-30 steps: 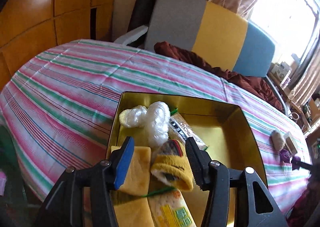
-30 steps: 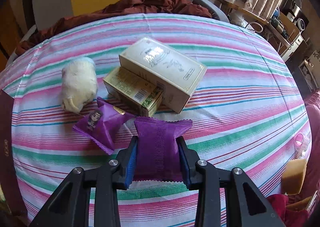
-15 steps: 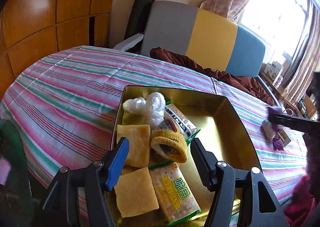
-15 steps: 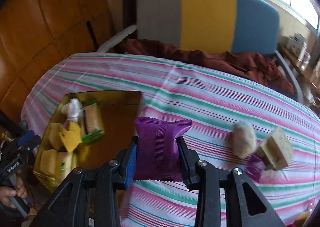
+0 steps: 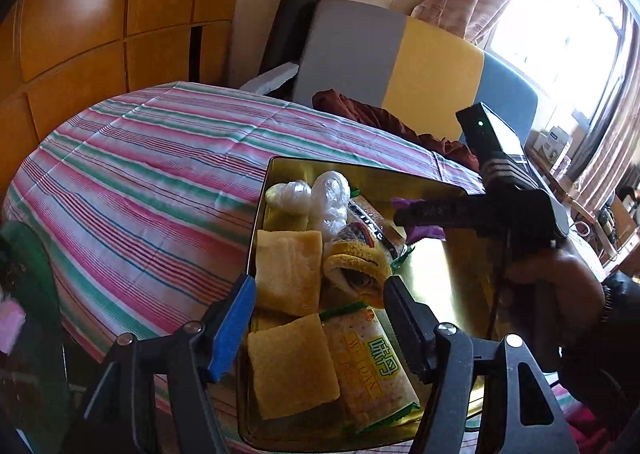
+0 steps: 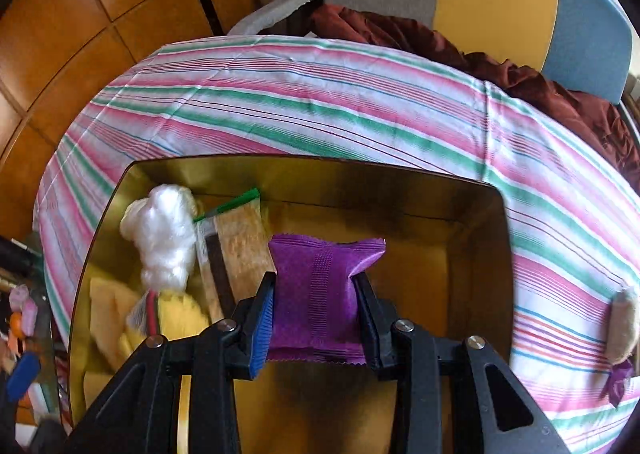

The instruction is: Organize objects

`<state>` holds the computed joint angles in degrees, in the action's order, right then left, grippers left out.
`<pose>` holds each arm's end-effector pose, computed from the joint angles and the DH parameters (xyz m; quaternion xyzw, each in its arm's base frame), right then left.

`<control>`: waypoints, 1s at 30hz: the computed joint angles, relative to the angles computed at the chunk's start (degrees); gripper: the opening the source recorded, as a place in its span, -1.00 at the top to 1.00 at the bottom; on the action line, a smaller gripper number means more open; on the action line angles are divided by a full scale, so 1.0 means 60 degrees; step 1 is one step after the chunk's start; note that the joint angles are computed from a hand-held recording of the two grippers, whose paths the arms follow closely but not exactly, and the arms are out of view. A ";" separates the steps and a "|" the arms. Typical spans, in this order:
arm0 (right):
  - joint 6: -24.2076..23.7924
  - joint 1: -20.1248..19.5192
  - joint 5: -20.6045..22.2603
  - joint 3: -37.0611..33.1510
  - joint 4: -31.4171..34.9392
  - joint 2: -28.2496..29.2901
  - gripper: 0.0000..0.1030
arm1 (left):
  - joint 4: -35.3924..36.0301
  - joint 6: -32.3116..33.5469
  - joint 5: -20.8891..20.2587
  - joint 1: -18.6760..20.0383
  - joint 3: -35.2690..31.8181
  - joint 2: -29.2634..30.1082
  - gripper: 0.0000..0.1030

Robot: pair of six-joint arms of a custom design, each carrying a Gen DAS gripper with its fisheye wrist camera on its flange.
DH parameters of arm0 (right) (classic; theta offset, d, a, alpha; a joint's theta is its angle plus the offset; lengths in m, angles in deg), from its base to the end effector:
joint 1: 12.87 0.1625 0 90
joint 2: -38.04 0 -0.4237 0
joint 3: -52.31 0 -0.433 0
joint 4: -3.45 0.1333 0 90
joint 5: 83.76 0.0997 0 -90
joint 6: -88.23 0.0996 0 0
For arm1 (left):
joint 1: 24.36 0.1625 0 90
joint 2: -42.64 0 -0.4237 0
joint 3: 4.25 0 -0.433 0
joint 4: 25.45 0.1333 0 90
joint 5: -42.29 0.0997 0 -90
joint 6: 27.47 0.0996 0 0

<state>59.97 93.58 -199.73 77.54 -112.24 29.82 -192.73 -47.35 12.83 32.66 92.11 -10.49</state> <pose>0.3538 -0.8814 0.0229 0.3538 -0.9051 0.0503 0.2304 -0.1854 -0.6900 0.2201 -0.0524 0.8373 -0.4410 0.3191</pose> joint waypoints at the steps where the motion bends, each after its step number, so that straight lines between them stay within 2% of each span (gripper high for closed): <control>1: 0.0095 -0.0003 0.0025 -0.0179 0.0058 0.0126 0.27 | 0.0054 -0.0064 -0.0030 0.0018 -0.0009 0.0003 -0.30; 3: 0.0179 -0.0004 0.0010 -0.0482 0.0131 0.0336 0.25 | 0.0208 -0.0229 -0.0076 0.0049 -0.0014 -0.0006 -0.30; 5: 0.0117 -0.0018 0.0021 -0.0755 0.0254 0.0504 0.08 | 0.0236 -0.0289 -0.0115 0.0056 -0.0018 -0.0003 -0.30; 8: 0.0175 -0.0061 0.0132 -0.0740 0.0403 0.0432 0.06 | 0.0218 -0.0232 -0.0104 0.0031 -0.0052 0.0052 -0.30; 11: 0.0149 -0.0122 0.0367 0.0056 -0.0092 -0.0100 0.04 | 0.0157 -0.0184 -0.0111 -0.0009 -0.0049 0.0072 -0.34; 19: -0.0570 -0.0337 0.1202 0.3806 -0.1900 -0.2746 0.03 | 0.0285 -0.0034 0.0092 -0.0201 -0.0204 0.0230 -0.41; 25: -0.0693 -0.0708 0.1353 0.5022 -0.2564 -0.3941 0.03 | 0.0480 0.0327 0.0027 -0.0408 -0.0438 0.0466 -0.43; 30: -0.0592 -0.1102 0.0932 0.5241 -0.3052 -0.4463 0.03 | 0.0534 0.0886 -0.0075 -0.0586 -0.0813 0.0820 -0.49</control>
